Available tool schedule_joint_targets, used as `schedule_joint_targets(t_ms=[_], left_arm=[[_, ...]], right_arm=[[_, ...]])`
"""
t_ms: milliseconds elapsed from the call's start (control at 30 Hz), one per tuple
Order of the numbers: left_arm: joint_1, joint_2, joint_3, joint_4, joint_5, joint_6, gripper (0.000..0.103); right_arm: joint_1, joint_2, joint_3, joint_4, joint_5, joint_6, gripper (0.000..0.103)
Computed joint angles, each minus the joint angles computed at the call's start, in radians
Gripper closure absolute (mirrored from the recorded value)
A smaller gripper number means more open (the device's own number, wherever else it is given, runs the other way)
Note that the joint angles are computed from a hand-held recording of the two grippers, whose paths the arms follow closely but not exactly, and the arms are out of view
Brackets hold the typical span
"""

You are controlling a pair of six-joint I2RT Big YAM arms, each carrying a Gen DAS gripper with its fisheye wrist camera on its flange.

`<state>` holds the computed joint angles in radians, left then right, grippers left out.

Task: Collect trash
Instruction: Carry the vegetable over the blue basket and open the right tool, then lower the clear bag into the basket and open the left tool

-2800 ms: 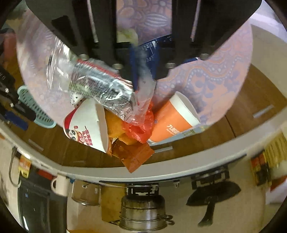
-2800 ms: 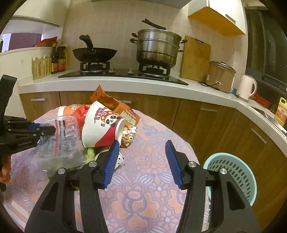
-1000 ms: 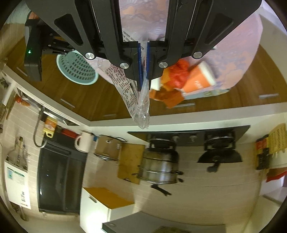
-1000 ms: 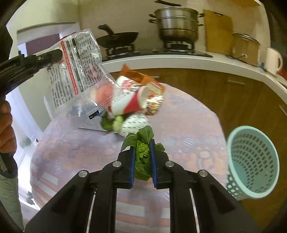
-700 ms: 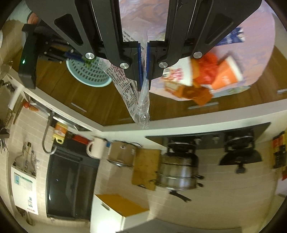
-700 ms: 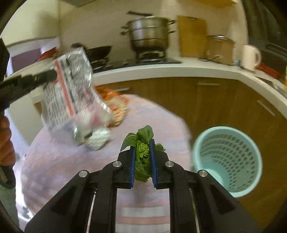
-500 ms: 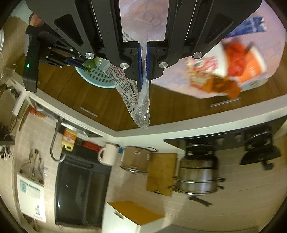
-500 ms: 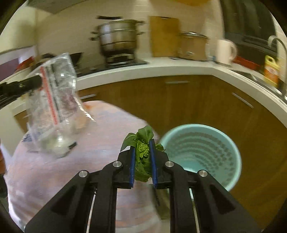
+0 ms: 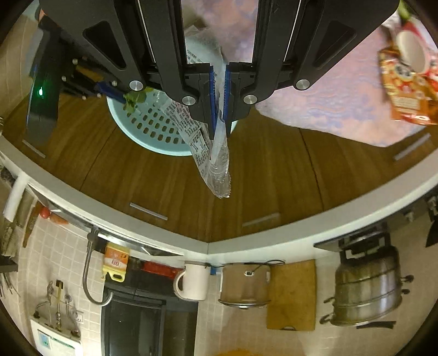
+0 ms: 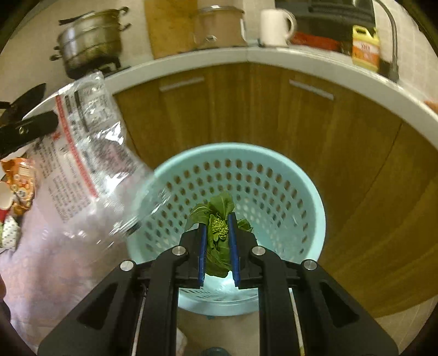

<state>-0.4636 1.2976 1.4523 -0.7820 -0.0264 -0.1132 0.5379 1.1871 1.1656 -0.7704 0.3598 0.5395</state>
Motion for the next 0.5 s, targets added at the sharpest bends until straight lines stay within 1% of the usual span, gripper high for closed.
schedule_joint_targets(t_ms=[67,100,133,167,200,233,300,367,400,467,500], left_arm=[[-0.008,0.018,-0.003,0.012,0.0,-0.015,0.09],[-0.015,0.025,-0.002,0.017,-0.011,-0.023,0.076],[-0.02,0.029,-0.009,0.025,-0.028,-0.031,0.056],[-0.022,0.026,-0.019,0.036,-0.038,-0.038,0.049],[-0.02,0.023,-0.027,0.044,-0.036,-0.041,0.048],[-0.014,0.025,-0.025,0.033,-0.019,-0.043,0.048],[0.0,0.028,-0.025,0.014,0.022,-0.052,0.048],[0.004,0.023,-0.033,0.01,0.02,-0.049,0.048],[0.01,0.018,-0.039,0.004,0.028,-0.046,0.048],[0.021,0.004,-0.05,-0.006,0.043,-0.046,0.048],[0.024,-0.005,-0.057,-0.008,0.046,-0.047,0.048]], right_arm=[[-0.023,0.017,0.005,-0.013,-0.028,0.005,0.09],[-0.029,0.018,0.0,-0.016,-0.043,0.011,0.089],[-0.032,0.023,0.003,-0.02,-0.047,0.015,0.087],[-0.037,0.03,0.01,-0.025,-0.05,0.012,0.086],[-0.04,0.03,0.009,-0.022,-0.054,0.006,0.086],[-0.041,0.029,0.007,-0.021,-0.059,0.001,0.085],[-0.039,0.027,0.006,-0.022,-0.057,0.0,0.079],[-0.029,0.021,0.005,-0.021,-0.043,0.001,0.072],[-0.029,0.015,0.002,-0.018,-0.043,-0.001,0.07],[-0.028,0.014,0.009,-0.018,-0.039,-0.001,0.059],[-0.021,0.01,0.01,-0.017,-0.034,0.0,0.058]])
